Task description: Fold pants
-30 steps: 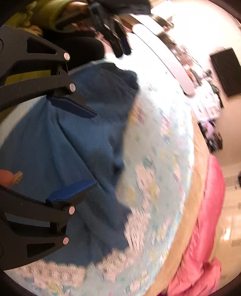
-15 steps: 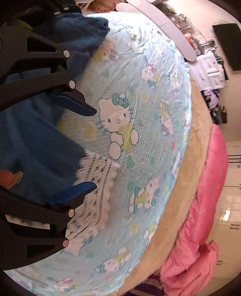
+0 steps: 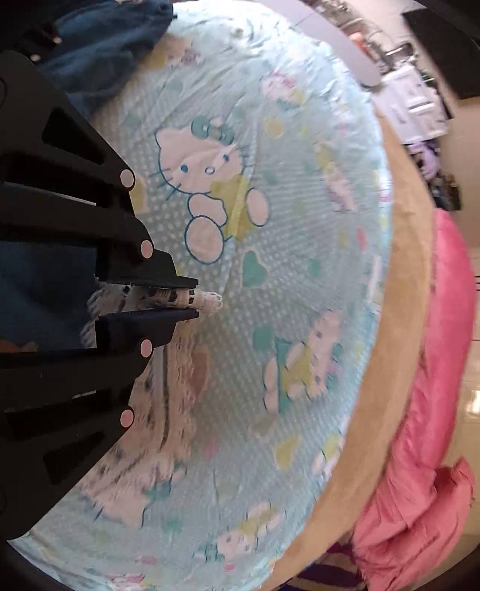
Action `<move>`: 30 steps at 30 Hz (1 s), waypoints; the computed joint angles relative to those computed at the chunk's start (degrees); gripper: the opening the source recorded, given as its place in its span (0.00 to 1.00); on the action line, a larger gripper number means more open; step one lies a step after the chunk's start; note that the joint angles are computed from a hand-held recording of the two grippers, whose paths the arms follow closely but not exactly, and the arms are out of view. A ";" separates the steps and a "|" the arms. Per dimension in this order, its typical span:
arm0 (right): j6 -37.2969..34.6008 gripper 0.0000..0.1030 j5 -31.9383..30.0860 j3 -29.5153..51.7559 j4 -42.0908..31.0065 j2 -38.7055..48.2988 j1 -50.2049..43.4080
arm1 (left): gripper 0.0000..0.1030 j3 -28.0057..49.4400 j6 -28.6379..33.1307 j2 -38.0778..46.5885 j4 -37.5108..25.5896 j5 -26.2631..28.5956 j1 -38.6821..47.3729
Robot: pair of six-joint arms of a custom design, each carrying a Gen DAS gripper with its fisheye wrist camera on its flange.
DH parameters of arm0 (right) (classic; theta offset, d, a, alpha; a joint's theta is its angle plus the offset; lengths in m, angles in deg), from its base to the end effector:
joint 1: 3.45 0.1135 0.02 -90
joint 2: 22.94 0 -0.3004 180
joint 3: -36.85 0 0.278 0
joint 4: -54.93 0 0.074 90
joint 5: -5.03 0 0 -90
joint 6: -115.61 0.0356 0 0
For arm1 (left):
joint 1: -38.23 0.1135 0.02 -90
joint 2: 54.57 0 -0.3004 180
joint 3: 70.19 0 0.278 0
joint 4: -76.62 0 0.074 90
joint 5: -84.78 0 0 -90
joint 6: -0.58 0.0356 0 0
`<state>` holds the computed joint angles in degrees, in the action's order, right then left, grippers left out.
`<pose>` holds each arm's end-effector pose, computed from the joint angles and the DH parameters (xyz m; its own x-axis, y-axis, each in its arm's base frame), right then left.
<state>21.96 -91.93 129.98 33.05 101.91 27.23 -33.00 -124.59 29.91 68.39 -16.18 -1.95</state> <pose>0.4218 0.2553 0.1259 -0.6546 -0.4619 -0.5984 -0.6112 0.7892 0.0596 0.1888 -0.1505 0.1184 -0.8323 -0.0373 -0.5530 0.0878 0.9763 -0.1980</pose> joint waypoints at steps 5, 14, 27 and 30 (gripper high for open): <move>1.67 0.06 -4.73 -11.97 5.77 -11.04 -4.89 | 0.73 -0.20 -1.96 -0.91 -1.44 -3.32 -2.09; 2.00 0.06 -10.18 -26.40 8.38 -27.05 -14.54 | 0.42 1.45 -2.76 0.67 -2.92 -6.82 -3.91; 0.80 0.06 -16.09 -42.69 4.19 -40.16 -24.69 | 0.03 -2.72 -2.18 -10.48 -8.55 -10.58 -7.97; 1.21 0.06 -14.92 -46.66 2.86 -42.01 -25.92 | 0.03 -3.97 -3.43 -12.31 -9.78 -11.19 -8.88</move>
<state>23.17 -106.85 83.31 35.91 59.90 1.31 -36.97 -128.01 17.60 58.62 -27.37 -10.83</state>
